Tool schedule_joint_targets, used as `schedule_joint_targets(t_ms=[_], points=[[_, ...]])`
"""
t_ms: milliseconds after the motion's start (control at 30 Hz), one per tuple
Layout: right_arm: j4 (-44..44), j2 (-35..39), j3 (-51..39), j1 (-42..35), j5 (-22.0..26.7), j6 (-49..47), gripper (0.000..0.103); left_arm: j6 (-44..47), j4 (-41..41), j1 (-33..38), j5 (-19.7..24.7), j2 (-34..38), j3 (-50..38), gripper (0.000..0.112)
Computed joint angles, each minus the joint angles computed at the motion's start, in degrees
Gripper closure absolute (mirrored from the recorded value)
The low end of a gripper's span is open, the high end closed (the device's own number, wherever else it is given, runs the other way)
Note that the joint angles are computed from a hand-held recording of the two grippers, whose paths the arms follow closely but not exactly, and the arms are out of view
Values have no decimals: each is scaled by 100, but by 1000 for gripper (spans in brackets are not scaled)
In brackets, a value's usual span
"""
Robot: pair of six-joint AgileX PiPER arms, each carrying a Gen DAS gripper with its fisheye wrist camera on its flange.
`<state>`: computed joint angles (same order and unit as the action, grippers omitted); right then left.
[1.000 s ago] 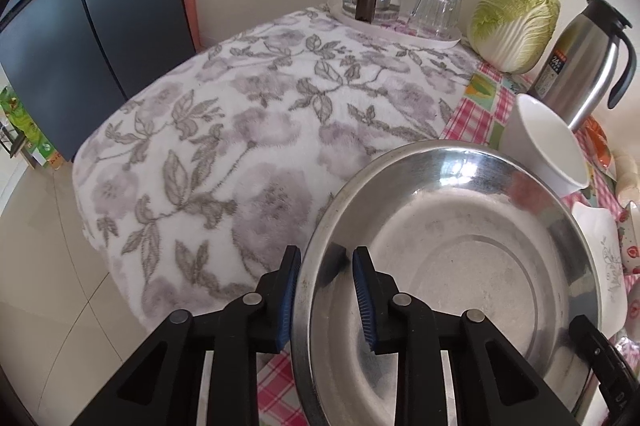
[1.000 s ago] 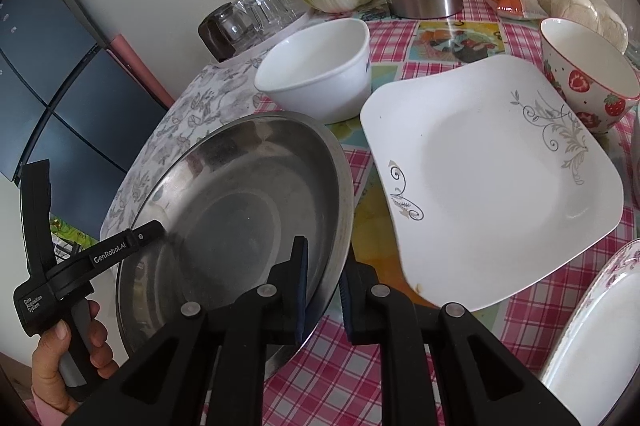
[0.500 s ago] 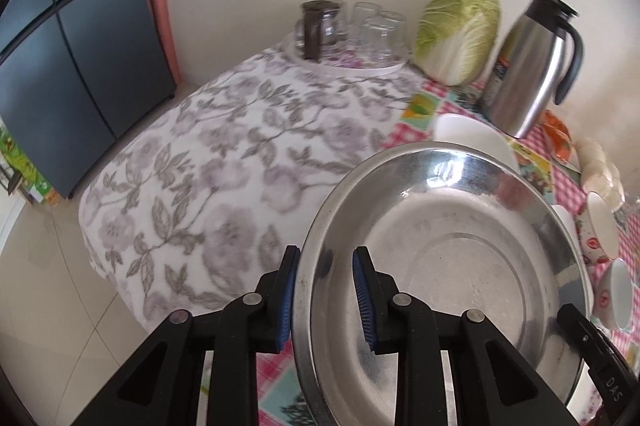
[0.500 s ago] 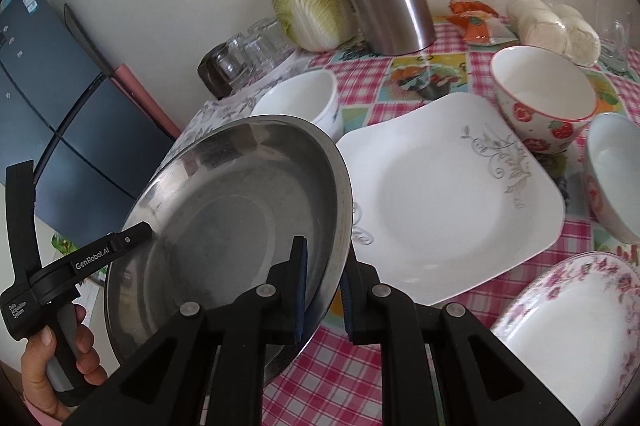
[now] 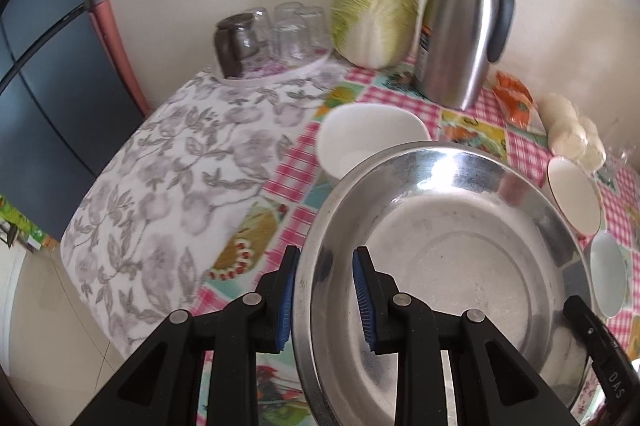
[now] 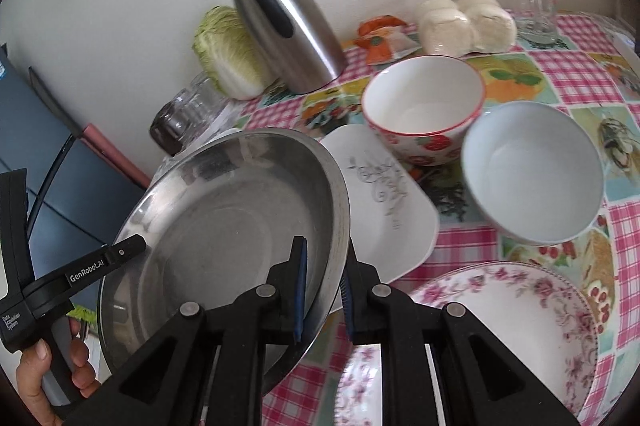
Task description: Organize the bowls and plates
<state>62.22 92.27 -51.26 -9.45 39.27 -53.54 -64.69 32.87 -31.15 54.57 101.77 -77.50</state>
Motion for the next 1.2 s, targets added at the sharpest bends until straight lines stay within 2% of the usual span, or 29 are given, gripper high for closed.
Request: schedule_joint_targets(t_ms=[167,300,500,800,933,1067,1200], points=[[105,266,-81,-230,-15,-79,87,231,-256,49,-100,368,-300,82],[76,390,-108,-284,-128,-80,87,282,-210,8,-21,641,-612,82],[175,566,-135,-282,-327,-198,87,253,-76,18,-163,925,-851,83],[220,777,-197,-244,-458,-344,86,361,-520,314,-861,1021,-635,82],[370,827,-200,-306,-416,-464,86,909,-1440,629,-1297,1066,-463,76],[473,953,-293,-415,-215,-488,85,1794,-2699,936,-2002,1062,-189,61],[655,1141,-411,-549,57,-559,85,2838,-4035,1180,-2546,1110,21,57]])
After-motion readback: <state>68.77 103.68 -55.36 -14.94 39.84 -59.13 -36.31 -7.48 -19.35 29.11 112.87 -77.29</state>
